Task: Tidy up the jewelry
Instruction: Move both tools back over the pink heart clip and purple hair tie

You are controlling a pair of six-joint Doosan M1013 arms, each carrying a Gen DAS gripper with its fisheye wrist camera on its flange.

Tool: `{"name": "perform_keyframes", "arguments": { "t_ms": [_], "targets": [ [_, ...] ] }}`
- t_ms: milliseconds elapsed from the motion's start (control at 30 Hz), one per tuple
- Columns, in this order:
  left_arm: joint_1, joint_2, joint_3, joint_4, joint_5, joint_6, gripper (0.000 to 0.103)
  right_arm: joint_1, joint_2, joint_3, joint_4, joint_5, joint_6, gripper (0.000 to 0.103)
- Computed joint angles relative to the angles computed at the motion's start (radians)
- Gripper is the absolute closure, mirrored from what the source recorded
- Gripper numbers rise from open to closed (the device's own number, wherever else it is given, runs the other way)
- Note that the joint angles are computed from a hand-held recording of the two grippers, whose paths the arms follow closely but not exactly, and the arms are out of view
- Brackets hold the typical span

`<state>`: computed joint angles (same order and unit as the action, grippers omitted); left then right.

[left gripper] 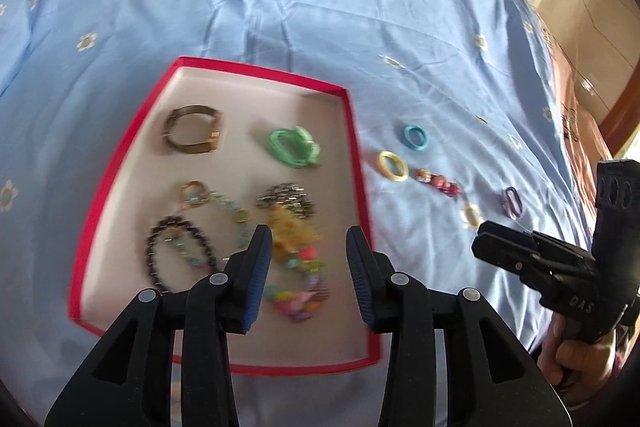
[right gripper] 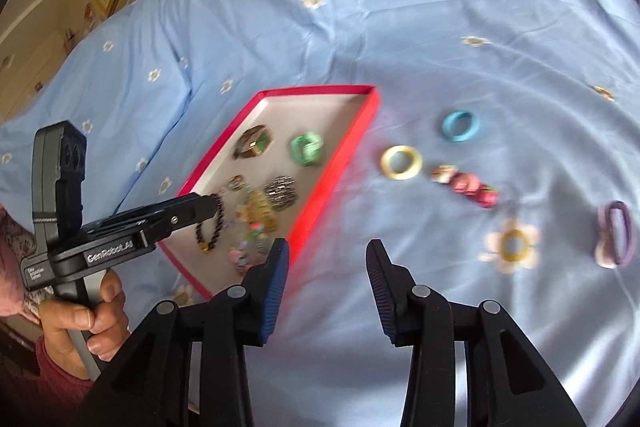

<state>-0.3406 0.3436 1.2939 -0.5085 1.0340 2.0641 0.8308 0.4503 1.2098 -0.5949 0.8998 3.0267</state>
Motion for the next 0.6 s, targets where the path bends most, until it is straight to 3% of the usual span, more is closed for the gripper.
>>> {"name": "perform_keyframes", "arguments": {
  "t_ms": [167,600],
  "targets": [
    [-0.023,-0.001,0.000,-0.004,0.008,0.011,0.058,0.003,-0.042,0.062,-0.042,0.020,0.082,0.061],
    [-0.078,0.004,-0.012,0.001,0.029,0.033,0.053,0.019,-0.123,0.181,-0.111,0.073,0.244,0.060]
  ]
}}
